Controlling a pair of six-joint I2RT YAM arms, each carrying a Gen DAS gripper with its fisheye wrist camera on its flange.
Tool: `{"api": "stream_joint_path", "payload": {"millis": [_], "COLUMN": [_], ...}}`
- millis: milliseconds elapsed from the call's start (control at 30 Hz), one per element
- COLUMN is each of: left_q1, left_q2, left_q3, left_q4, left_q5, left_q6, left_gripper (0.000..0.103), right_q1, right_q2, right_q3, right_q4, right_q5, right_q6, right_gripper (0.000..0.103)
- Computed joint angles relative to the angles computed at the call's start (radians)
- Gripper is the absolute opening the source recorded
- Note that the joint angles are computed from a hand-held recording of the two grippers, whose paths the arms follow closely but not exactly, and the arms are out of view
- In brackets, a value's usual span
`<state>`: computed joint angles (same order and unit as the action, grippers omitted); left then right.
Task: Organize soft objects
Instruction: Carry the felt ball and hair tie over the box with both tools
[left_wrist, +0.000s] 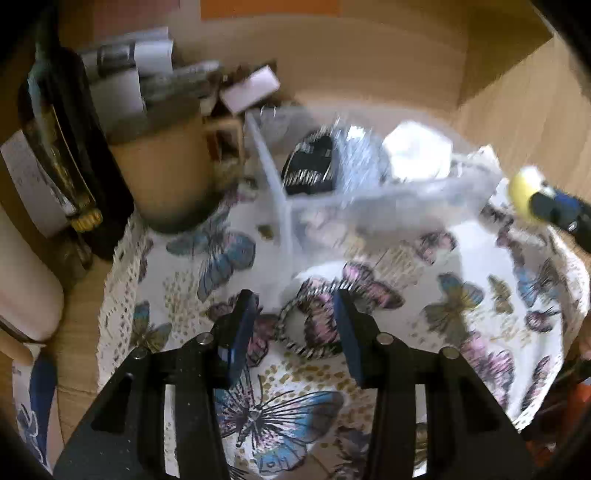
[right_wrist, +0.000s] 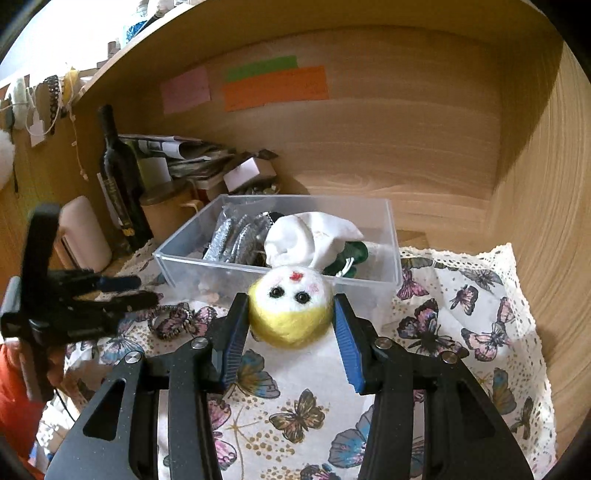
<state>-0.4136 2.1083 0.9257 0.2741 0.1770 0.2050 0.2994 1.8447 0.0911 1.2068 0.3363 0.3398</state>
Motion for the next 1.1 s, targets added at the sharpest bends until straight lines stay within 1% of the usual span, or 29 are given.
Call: {"api": "stream_joint_path", "payload": {"millis": [100,167,200,233,333,433,533,767,833,933,1100], "left_q1": [0.004,0.007,0.008,0.009,0.001,-0.003,-0.005,-0.018,-0.014,-0.028,-0.036], "left_q2": [0.046,0.064,0.07,0.074,0.072,0.059,0.01,-0.18,-0.201,-0.218,-0.151], "left_q3": [0.042,0.061,0.067,0.068,0.051,0.025,-0.033,-0.155,-0.143,-0.105,0.018], "left_q4": [-0.043,-0.065,-0.072,-0.073,-0.046,-0.015,0.031,0.116,0.114,0.103,0.062], "left_q5": [-0.009,-0.007,-0.005,-0.001,-0.011,-0.012,0.011,0.066,0.082,0.07,0.053], "left_q6": [0.012,0.017,0.02,0.023,0.034,0.029,0.02,-0.008,-0.014,-0.043,-0.093], "left_gripper": [0.042,0.029,0.026,0.02,0.008,0.006,0.006,0.006,0.006,0.006,0.006], "right_q1": [0.0,-0.003,-0.004,-0.004,0.0,0.003,-0.001,-0.031,-0.039,-0.049,-0.056], "right_q2": [0.002,0.001,-0.001,-0.002,-0.005,-0.007,-0.017,-0.099,-0.126,-0.154,-0.137], "right_q3": [0.001,0.001,0.0,0.0,0.002,0.007,0.006,0.025,0.04,0.078,0.179], "right_q4": [-0.004,-0.003,-0.002,-0.003,-0.007,-0.012,-0.017,-0.09,-0.12,-0.174,-0.262], "right_q5": [0.002,-0.001,-0.003,-0.004,0.0,0.005,0.005,-0.001,-0.006,-0.014,-0.036], "right_q6": [-0.004,-0.004,-0.002,-0.002,-0.003,-0.007,-0.014,-0.05,-0.065,-0.09,-0.131], "right_gripper": [0.042,0.042,0.042,0.042,0.042,0.042,0.042,0.042,0.042,0.042,0.042]}}
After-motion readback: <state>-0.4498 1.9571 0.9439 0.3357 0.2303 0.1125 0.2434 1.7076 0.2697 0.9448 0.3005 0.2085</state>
